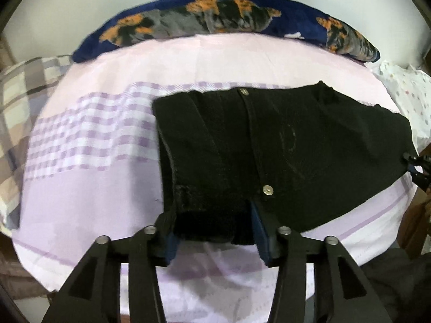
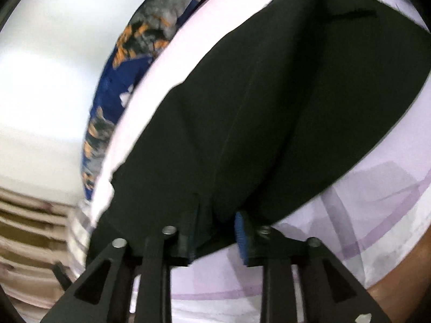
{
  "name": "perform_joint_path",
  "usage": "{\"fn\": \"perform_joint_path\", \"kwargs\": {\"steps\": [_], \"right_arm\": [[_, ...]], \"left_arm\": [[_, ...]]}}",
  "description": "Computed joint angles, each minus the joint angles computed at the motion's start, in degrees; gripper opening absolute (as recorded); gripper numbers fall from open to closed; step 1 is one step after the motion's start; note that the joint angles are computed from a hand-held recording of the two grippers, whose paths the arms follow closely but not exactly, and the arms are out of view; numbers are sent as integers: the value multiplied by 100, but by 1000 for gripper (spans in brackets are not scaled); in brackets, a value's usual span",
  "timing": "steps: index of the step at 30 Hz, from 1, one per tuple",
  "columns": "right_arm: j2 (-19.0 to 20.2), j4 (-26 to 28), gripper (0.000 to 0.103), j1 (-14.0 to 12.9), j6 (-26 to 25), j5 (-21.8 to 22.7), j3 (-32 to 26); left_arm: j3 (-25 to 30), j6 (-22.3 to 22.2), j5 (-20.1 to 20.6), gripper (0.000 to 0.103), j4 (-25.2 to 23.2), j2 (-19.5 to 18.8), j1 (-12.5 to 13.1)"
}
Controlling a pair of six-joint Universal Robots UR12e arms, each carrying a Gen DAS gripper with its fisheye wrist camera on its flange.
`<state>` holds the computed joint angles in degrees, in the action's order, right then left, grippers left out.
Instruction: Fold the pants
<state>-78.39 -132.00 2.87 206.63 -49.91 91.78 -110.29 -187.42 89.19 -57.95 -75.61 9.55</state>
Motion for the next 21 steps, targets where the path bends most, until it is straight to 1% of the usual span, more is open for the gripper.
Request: {"fn": "perform_joint_path", "kwargs": {"steps": [2,3,5,6,10,11,13,17,19,21], "right_arm": [[39,-361,27,-79,293,190,73],[66,-532,27,-111,435,246,90],[114,-927,27,-186,761,338,147],[145,-1044,27,-208,880,388,144],[278,-1562,28,-313,1426,546,138],[322,-1780,28,-342,1628,638,145],[380,-2067,28,-370,1878,694,130],[469,-2393,29,-395,2110,713,55],[497,-2377,29,-397,2110,681,-6],[537,-2428,29,-431,2145,740,-68]], "left_arm": [[26,-12,165,50,-13,57,-84],[54,14,425,50,0,63,-189],[85,80,787,50,51,68,-338],[101,78,839,50,77,66,-373],[187,102,737,50,251,1,-483],[219,124,727,50,301,-34,-530],[273,200,540,50,498,-121,-638],[449,493,-193,51,888,-455,-874],[577,669,-497,51,1045,-685,-1014],[782,857,-838,51,1097,-975,-1200]]}}
